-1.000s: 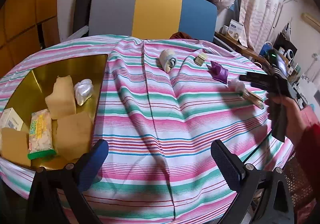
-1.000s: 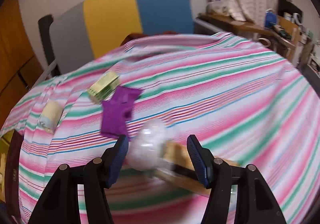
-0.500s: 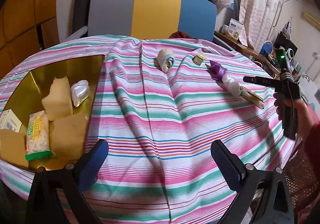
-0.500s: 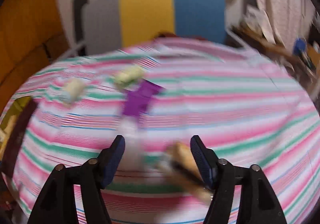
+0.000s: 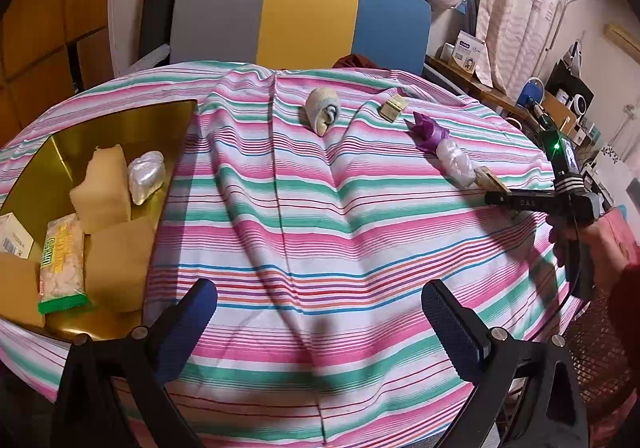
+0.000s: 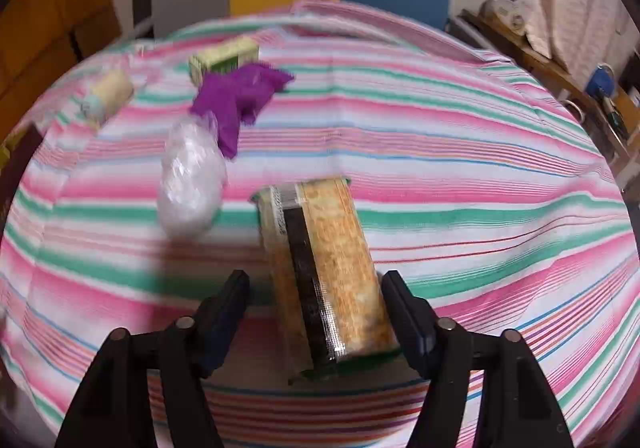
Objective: Organize objects
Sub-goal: 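Grasp the cracker pack with the green end using the right tool, then grasp another plastic-wrapped bundle with the left while the right holds the cracker pack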
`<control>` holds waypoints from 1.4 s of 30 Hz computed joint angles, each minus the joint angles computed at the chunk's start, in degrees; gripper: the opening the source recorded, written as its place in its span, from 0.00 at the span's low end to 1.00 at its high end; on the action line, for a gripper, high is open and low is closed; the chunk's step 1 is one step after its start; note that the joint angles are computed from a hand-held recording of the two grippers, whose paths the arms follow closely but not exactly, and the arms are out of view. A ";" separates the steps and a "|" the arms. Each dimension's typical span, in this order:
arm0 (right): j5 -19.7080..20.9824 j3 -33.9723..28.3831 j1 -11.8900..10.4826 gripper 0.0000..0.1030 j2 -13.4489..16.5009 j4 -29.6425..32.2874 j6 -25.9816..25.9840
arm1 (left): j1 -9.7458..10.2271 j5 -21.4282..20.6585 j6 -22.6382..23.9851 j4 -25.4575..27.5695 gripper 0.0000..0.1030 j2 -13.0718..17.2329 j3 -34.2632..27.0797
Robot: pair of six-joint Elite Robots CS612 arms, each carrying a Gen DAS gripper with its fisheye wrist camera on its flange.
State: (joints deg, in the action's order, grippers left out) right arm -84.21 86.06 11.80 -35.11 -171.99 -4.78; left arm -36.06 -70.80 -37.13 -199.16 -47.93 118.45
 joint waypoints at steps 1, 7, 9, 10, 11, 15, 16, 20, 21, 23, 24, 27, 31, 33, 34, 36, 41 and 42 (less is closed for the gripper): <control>-0.11 -0.09 0.02 0.51 0.34 -1.25 2.85 | -0.04 0.02 0.13 0.11 1.00 -0.02 -0.20; -3.89 0.21 0.90 0.47 2.05 -9.79 11.90 | -0.24 0.22 1.19 1.51 1.00 -0.19 -2.50; -5.59 0.82 1.19 0.47 2.54 -13.49 13.58 | -0.22 0.03 1.58 2.20 1.00 0.15 -4.06; -6.63 0.66 1.36 0.47 2.79 -14.22 13.91 | -0.16 -0.05 1.77 2.73 1.00 0.29 -4.73; -8.06 0.94 1.47 0.47 2.82 -15.20 14.51 | -0.13 -0.17 1.98 3.67 1.00 0.70 -6.00; -10.61 1.65 1.17 0.47 2.98 -17.70 18.61 | 0.24 -2.10 2.19 5.96 1.00 2.85 -10.92; -10.90 1.97 1.04 0.47 2.94 -18.40 19.62 | 0.30 -2.33 2.25 6.71 1.00 3.45 -12.26; -12.24 2.67 0.65 0.47 3.02 -20.16 23.80 | 0.76 -5.32 1.71 10.45 1.00 6.57 -19.37; -12.55 2.75 0.62 0.47 3.05 -20.47 24.31 | 0.95 -6.75 1.85 10.69 1.00 7.44 -21.10; -13.26 2.74 0.79 0.47 3.15 -20.76 24.28 | 1.01 -7.63 1.31 13.18 1.00 8.61 -24.03; -13.56 2.93 0.87 0.47 3.06 -20.83 24.16 | 1.09 -8.42 1.05 13.98 1.00 9.43 -25.74; -14.01 2.92 0.95 0.47 3.12 -20.82 24.00 | 1.02 -8.87 -0.04 16.44 1.00 11.18 -29.49; -13.95 2.94 0.90 0.47 3.25 -21.14 24.19 | 0.60 -7.29 2.51 19.27 1.00 13.51 -33.59; -13.97 3.03 0.89 0.47 3.27 -21.37 24.27 | 0.36 -5.33 3.96 21.94 0.99 14.61 -35.46; -14.10 3.06 0.91 0.47 3.28 -21.48 24.35 | 0.30 -4.82 4.03 22.62 0.96 14.89 -35.82; -14.61 2.73 1.07 0.47 3.43 -21.17 24.35 | 0.64 -5.87 4.09 22.89 0.85 15.67 -36.62; -15.60 2.47 1.32 0.48 3.52 -20.80 23.89 | 0.91 -5.92 5.38 20.56 0.51 16.56 -36.33; -15.57 2.50 1.30 0.48 3.53 -20.89 23.92 | 0.77 -5.13 6.16 20.32 0.44 16.59 -36.11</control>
State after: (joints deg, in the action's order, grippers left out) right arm -99.78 88.56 13.10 -31.58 -192.88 19.14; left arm -35.28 -75.93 -30.97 -178.84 -31.33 82.34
